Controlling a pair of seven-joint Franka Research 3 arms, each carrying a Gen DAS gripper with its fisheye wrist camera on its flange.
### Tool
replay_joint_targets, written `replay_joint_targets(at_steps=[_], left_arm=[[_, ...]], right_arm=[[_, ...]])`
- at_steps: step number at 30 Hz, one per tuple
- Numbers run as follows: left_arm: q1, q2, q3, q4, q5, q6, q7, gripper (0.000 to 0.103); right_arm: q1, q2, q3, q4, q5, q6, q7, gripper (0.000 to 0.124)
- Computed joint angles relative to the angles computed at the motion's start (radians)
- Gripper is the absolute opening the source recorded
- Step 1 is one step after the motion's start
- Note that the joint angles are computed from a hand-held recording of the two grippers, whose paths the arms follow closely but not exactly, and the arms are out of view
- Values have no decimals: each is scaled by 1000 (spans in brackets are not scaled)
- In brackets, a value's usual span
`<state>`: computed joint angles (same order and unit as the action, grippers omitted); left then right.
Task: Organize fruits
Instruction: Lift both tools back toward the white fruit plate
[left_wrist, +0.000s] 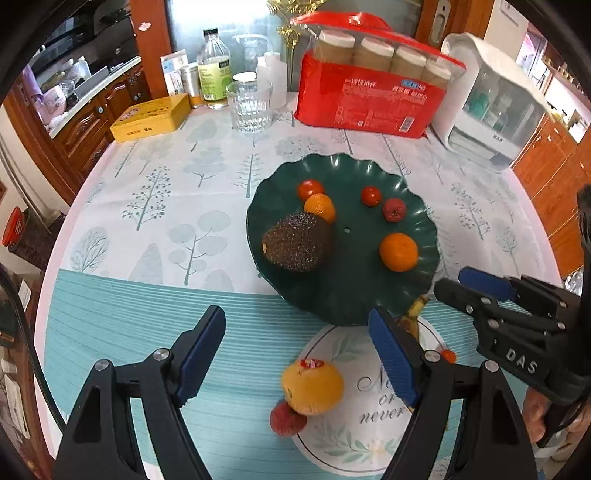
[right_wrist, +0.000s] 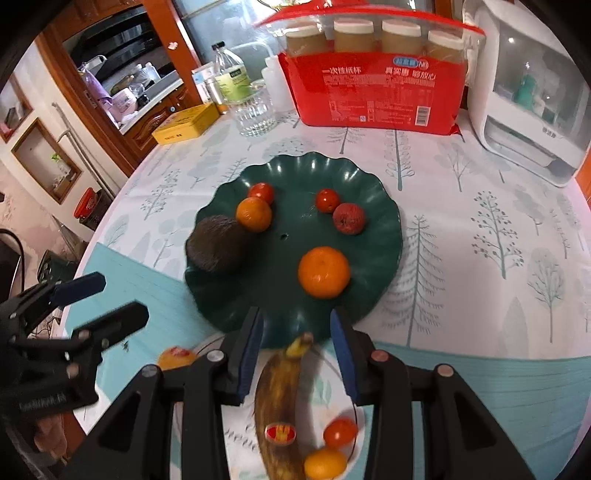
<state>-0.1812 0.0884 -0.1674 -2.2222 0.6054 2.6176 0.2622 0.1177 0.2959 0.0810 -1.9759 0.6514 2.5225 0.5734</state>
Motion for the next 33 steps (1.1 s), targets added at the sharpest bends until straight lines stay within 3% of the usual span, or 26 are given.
replay_joint_targets(at_steps=[12,20,33], left_arm=[[-15,-187,-59,-108,95,-66,-138,79],[-15,-261,-99,-172,136,-94,-192,80],[-12,-178,-89,-262,182,34,-273,80]], right_arm=[[-7,-222,-35,-188,139,-22,-178,38],[17,-290,-66,-282,185,52,-238,38],[-8,-227,-82,-324,217,144,-345,38]])
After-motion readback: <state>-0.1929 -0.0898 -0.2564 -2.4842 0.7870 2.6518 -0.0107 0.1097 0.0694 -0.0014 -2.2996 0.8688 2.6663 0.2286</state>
